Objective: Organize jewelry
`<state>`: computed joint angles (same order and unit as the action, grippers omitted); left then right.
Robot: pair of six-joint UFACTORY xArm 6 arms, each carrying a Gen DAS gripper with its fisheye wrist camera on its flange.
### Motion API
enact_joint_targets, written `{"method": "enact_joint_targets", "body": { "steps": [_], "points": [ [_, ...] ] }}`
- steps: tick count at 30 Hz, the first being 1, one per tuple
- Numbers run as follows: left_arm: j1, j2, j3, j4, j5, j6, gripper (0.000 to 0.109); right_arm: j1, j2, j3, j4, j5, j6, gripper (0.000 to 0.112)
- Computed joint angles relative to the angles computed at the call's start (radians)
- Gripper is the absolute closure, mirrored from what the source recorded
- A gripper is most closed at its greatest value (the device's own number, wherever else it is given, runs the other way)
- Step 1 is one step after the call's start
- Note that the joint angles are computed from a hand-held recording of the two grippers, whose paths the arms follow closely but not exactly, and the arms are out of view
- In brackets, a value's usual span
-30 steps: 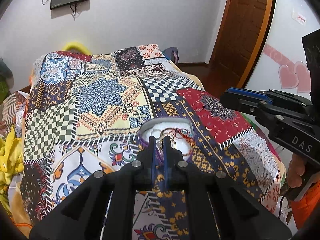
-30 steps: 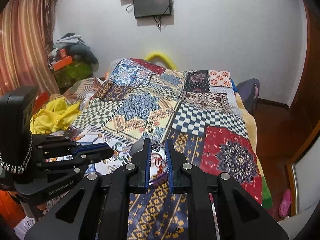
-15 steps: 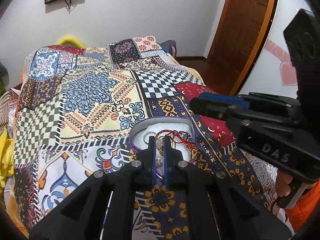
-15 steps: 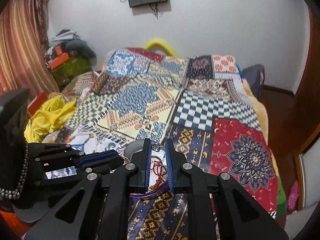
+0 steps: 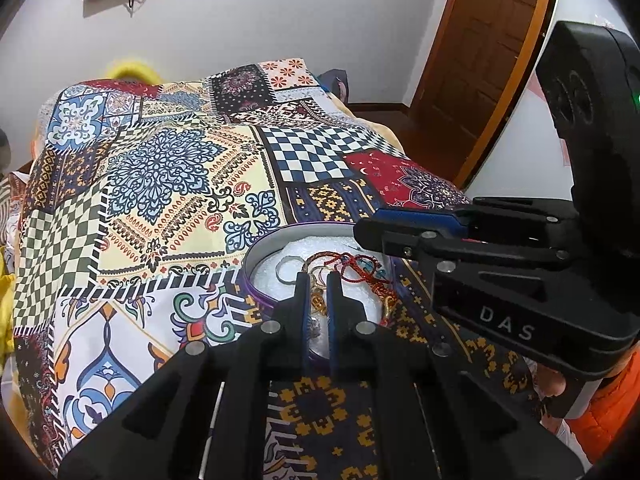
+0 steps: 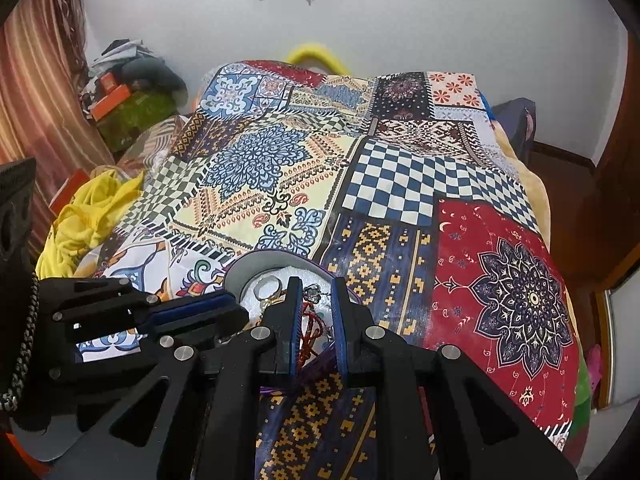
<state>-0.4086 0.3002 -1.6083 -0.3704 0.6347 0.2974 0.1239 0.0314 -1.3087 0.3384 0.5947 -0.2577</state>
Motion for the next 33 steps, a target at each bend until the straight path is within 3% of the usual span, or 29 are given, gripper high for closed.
{"method": "enact_joint_targets", "body": {
  "steps": [7, 11, 20, 25, 33],
  "points": [
    [0.004, -0.032, 0.033, 0.012, -0.011, -0.006, 0.088, -0.001, -0.022, 0.004, 0.005, 0.017, -0.004, 0.094],
    [0.006, -0.058, 0.052, 0.007, -0.019, -0.003, 0.086, 0.006, -0.059, 0.032, -0.021, -0.013, 0.014, 0.085],
    [0.011, -0.178, 0.134, -0.019, -0.073, -0.001, 0.084, 0.022, -0.179, 0.103, -0.101, -0.073, 0.078, 0.085],
    [-0.001, -0.299, 0.214, -0.013, -0.161, -0.005, 0.084, 0.042, -0.288, 0.170, -0.185, -0.148, 0.150, 0.085],
    [-0.044, -0.548, 0.392, 0.100, -0.384, -0.066, 0.084, 0.078, -0.528, 0.315, -0.393, -0.337, 0.354, 0.085]
  ]
}}
